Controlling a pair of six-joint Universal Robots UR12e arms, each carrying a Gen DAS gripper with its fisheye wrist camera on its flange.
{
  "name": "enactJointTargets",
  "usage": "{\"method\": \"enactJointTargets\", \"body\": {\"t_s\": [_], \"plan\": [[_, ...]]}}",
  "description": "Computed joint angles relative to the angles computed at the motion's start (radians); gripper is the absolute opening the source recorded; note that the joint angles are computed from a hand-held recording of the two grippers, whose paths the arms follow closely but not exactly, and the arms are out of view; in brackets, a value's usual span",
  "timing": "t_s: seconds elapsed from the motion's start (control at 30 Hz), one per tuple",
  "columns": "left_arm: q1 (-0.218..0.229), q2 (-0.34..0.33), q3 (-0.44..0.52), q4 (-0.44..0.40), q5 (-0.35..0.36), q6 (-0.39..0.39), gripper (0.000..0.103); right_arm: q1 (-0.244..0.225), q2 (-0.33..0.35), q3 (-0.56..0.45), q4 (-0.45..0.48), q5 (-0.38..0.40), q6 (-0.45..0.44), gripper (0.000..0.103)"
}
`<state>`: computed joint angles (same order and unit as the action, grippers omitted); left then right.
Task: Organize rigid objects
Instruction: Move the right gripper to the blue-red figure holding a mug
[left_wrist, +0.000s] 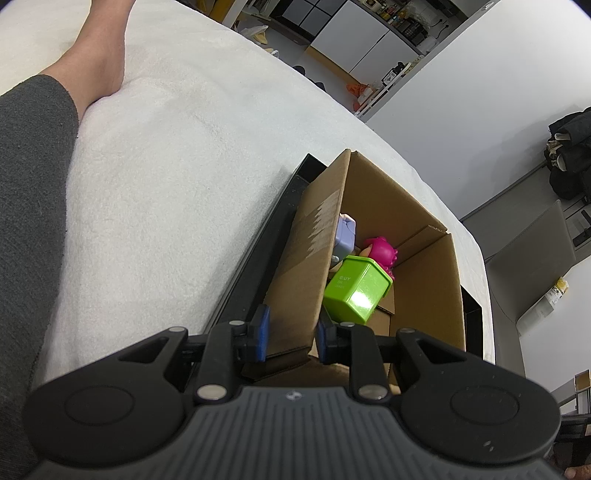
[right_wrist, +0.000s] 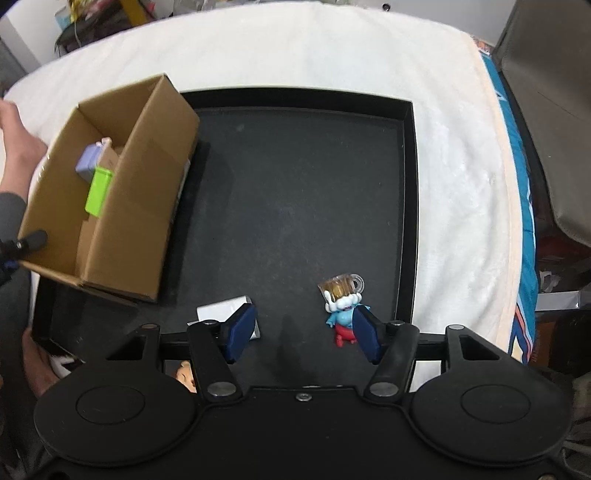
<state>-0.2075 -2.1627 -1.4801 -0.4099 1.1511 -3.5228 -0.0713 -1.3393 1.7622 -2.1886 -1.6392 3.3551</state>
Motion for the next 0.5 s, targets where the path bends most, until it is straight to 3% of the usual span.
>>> {"method": "enactJointTargets", "body": {"t_s": [0.23,0.5], "plan": [[0.000,0.000,0.000,-0.001,-0.001,-0.001,0.024,-0.004,0.033,-0.036,0.083,-0.002,-0.093,0.058],[0.000,0.000,0.000,-0.001,0.000,-0.001,0.024,-0.024,0.055,-0.036,0.098,0.011,-0.158,0.058]]}}
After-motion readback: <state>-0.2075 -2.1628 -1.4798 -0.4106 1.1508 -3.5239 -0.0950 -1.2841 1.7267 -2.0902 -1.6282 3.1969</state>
